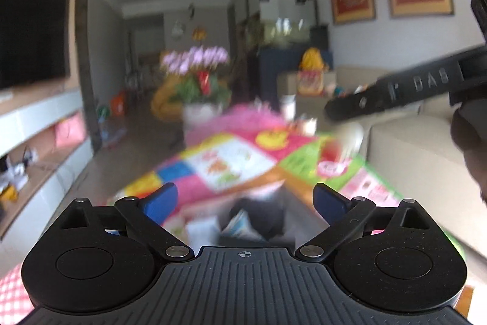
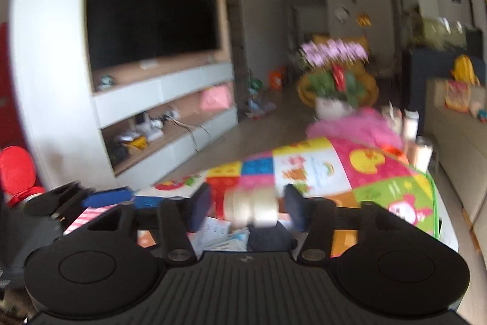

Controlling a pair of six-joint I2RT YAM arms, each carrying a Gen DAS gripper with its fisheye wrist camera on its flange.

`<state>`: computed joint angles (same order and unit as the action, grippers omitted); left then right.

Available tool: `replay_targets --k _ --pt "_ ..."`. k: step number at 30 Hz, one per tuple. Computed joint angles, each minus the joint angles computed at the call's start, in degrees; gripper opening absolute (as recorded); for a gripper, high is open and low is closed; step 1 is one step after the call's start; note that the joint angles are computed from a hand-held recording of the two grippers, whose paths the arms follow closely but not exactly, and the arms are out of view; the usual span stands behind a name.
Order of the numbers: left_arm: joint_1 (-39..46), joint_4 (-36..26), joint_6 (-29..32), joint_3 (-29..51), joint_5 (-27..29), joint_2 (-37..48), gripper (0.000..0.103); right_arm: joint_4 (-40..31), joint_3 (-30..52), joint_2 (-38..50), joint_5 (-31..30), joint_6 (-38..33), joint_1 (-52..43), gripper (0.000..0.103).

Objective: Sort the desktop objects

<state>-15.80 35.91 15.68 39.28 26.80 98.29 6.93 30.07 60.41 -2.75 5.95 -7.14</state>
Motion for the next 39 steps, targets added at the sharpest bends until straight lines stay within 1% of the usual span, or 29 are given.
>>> replay_targets --k 1,3,5,6,8,11,13,15,17,21,24,27,30,31,33,34,36,37,39 --pt "0.93 0.60 -0.07 -0.80 -0.20 0.59 0.100 1.41 0.48 2.73 0.60 0.84 -0.32 0.060" --pt "2.99 1.06 0.33 -3.46 -1.44 1.22 0.100 4.11 -0.68 5.01 -0.90 1.57 -1.82 0.063" --pt "5.55 1.94 1.40 -6.98 -1.43 1.89 0.100 8.00 -3.45 6.21 -0.83 2.02 -2.63 0.072" --pt "7.21 2.13 1.83 -8.59 -0.76 2.28 0.100 9.14 -4.40 6.87 -0.29 2.13 -2.62 0.072" --pt "11.34 2.29 3.25 -11.25 1.89 3.56 0.100 9.88 -5.42 8.47 1.30 2.30 -2.00 0.072" --pt "15.46 4.99 4.58 -16.51 3.14 4.23 0.100 9.90 -6.33 10.60 2.80 2.55 -0.56 0.074" --pt "19.22 7.04 5.83 -18.97 4.49 4.93 0.101 10.39 -7.46 11.32 3.52 2.89 1.13 0.076" --pt "22.71 9.47 6.57 -21.31 4.99 5.30 0.101 11.17 -8.97 11.66 4.92 2.96 4.34 0.078" --pt "26.32 10.85 7.90 -23.05 5.46 5.12 0.102 12.86 -10.46 12.74 7.74 2.77 9.15 0.081" --pt "31.83 9.61 10.28 -22.90 4.75 5.25 0.102 18.92 -11.65 20.09 13.54 2.83 21.65 0.081" --pt "34.34 9.26 11.63 -22.47 4.65 5.99 0.102 22.31 -9.72 27.61 14.32 4.29 29.55 0.081" --pt "35.74 9.48 12.56 -22.48 4.48 6.46 0.102 22.99 -5.09 35.15 13.83 6.10 34.42 0.081" --pt "36.71 9.82 13.22 -23.12 4.88 5.98 0.103 22.05 0.04 41.40 12.35 7.35 36.12 0.081" --pt "37.19 9.63 13.58 -23.25 5.28 5.81 0.103 21.48 1.31 42.79 12.65 8.14 37.30 0.081" --pt "37.75 9.19 14.00 -23.17 5.84 5.72 0.103 20.18 4.04 45.57 10.99 8.98 37.06 0.081" --pt "37.94 8.90 14.21 -23.32 6.10 5.39 0.103 19.95 5.10 46.89 9.90 9.53 36.51 0.080" --pt "37.86 8.73 14.27 -23.31 6.31 5.40 0.103 19.42 6.26 48.27 8.97 10.78 36.13 0.065" --pt "37.82 8.76 14.28 -23.41 6.42 5.39 0.103 18.63 6.85 48.69 8.76 11.18 35.92 0.049" --pt "37.54 9.12 14.10 -23.71 6.60 5.33 0.103 18.98 6.09 48.27 8.44 12.04 35.40 0.049"
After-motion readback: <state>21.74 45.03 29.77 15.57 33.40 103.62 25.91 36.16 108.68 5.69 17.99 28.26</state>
